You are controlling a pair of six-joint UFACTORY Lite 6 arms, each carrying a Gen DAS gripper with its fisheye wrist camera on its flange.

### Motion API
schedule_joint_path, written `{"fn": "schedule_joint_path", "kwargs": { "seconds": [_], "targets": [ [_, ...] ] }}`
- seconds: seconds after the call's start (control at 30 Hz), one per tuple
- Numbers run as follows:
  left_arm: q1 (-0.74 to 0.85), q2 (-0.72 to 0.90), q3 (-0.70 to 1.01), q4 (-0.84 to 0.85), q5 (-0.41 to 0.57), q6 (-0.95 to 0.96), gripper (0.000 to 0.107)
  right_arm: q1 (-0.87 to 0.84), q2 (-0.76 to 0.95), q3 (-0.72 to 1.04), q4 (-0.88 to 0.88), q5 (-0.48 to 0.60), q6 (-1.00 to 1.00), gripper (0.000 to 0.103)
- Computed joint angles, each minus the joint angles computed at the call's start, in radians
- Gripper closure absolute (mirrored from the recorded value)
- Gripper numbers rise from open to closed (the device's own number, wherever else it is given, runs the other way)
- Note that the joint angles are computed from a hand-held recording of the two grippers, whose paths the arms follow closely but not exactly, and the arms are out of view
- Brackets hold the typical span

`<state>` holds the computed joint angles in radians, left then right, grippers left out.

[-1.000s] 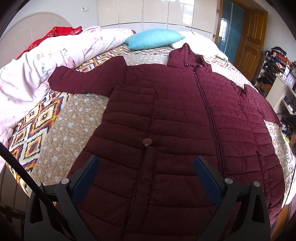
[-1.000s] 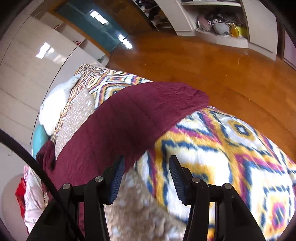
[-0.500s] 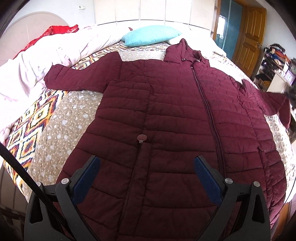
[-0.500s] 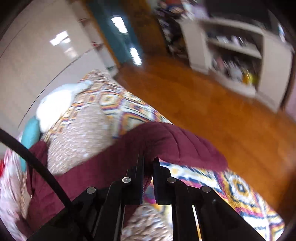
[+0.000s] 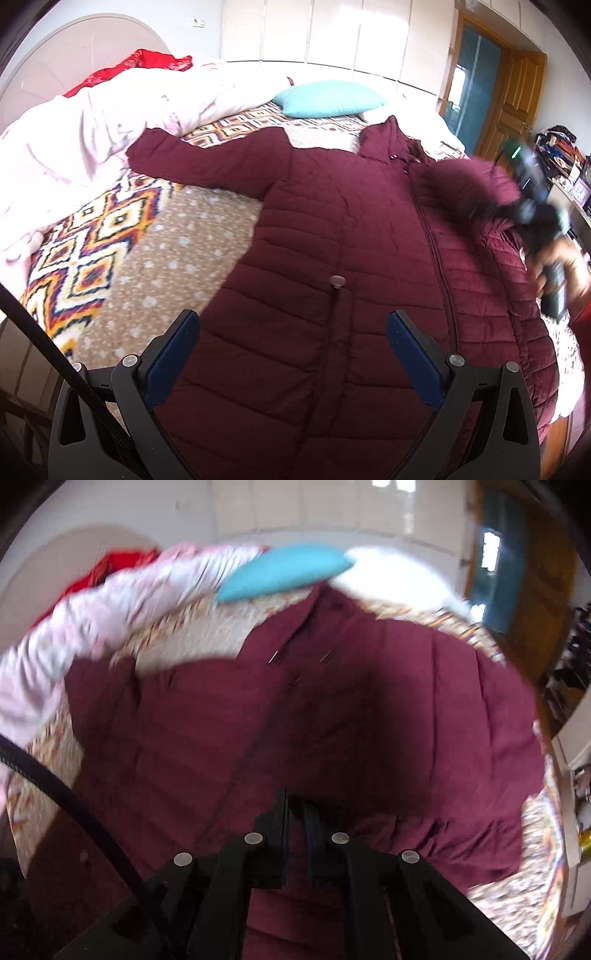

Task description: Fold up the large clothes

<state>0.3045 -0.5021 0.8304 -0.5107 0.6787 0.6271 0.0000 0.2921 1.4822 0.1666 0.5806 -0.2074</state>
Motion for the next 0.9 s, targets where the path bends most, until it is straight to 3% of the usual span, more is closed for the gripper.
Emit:
{"fn": "schedule_joint_path", "kwargs": {
  "seconds": [0.13, 0.2, 0.23, 0.4, 0.6, 0.7, 0.9],
  "targets": [
    [0.065, 0.004, 0.019, -0.052, 0.02, 0.078, 0.007, 0.111, 0.018, -0.139, -0.108, -0.095, 0.164, 0.072],
    [0.064, 0.016, 0.033, -0.063, 0.017, 0.092, 0.007, 0.102, -0.055, -0.23, -0.016, -0.133, 0.111, 0.042],
    [0.051, 0.023, 0.04, -0.062, 0.011, 0.087, 0.007, 0.087, -0.089, -0.266, 0.05, -0.143, 0.059, 0.039],
    [-0.138, 0.111, 0.121, -0.025, -0.039, -0.015, 0.007, 0.011, -0.336, -0.453, 0.119, -0.159, -0.054, 0.037],
    [-0.487, 0.369, 0.349, 0.16, -0.134, -0.243, 0.007, -0.24, -0.566, -0.626, 0.45, -0.071, -0.37, 0.035],
    [-0.643, 0.594, 0.559, 0.33, -0.152, -0.403, 0.011, -0.389, -0.652, -0.705, 0.576, 0.005, -0.511, 0.035],
    [-0.829, 1.044, 1.058, 0.586, -0.085, -0.559, 0.013, -0.608, -0.705, -0.768, 0.708, 0.13, -0.676, 0.034]
  ]
}}
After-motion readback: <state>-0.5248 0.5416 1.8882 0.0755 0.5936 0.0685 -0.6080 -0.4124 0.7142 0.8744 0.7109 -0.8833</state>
